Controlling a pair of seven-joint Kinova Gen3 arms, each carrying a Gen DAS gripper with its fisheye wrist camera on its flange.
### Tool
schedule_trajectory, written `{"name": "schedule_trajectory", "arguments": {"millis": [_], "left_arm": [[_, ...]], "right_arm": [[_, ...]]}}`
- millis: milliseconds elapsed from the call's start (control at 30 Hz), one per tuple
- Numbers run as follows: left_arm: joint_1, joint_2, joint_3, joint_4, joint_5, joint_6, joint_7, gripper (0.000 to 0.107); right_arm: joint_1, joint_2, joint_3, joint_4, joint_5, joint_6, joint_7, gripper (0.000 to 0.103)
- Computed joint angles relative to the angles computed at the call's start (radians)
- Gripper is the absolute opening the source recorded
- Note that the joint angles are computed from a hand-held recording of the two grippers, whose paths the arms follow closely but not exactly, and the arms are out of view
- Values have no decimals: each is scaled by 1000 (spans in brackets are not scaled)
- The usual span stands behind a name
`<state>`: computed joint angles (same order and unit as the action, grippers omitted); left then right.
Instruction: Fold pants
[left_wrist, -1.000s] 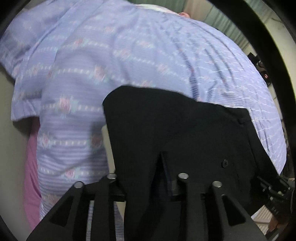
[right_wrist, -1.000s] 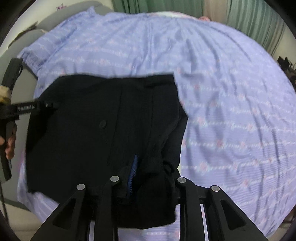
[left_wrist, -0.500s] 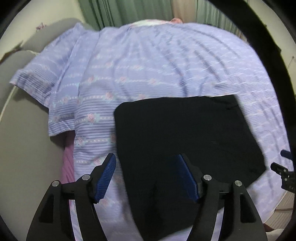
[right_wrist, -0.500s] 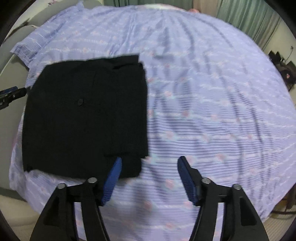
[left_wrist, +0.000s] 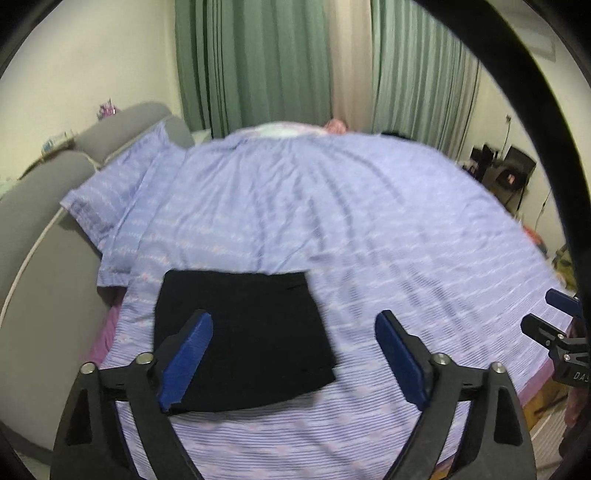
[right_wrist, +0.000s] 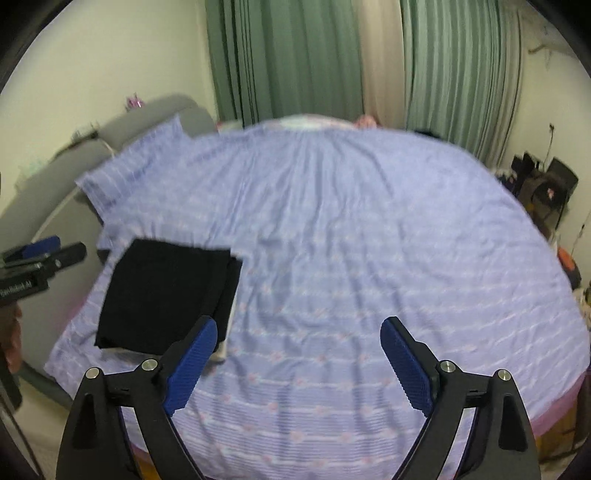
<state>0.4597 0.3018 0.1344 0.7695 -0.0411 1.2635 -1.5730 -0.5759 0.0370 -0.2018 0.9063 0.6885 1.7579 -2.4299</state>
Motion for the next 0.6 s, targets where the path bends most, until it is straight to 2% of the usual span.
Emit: {"name": "schedule_trajectory", "arguments": {"millis": [133,267,400,500,600], "left_arm": [[185,-49,-51,17,-111,-9,163,96],[368,-72,-94,22,-220,-7,325,96],[493,-64,-41,-2,-382,29,468,97],[515,-60,47,-14,-454,55,529,101],[576,-41,52,-47,-502,93,545,102]], "right_arm": [[19,-94,-33,-9,49,26,80,94],[73,-189,-46,-15,23,47,183,94],[122,-248,-52,-25,-3,76,261,94],[164,-282,-64,-40,-16,109,291,94],[208,-309,-73,-49,-35,126,297,94]]}}
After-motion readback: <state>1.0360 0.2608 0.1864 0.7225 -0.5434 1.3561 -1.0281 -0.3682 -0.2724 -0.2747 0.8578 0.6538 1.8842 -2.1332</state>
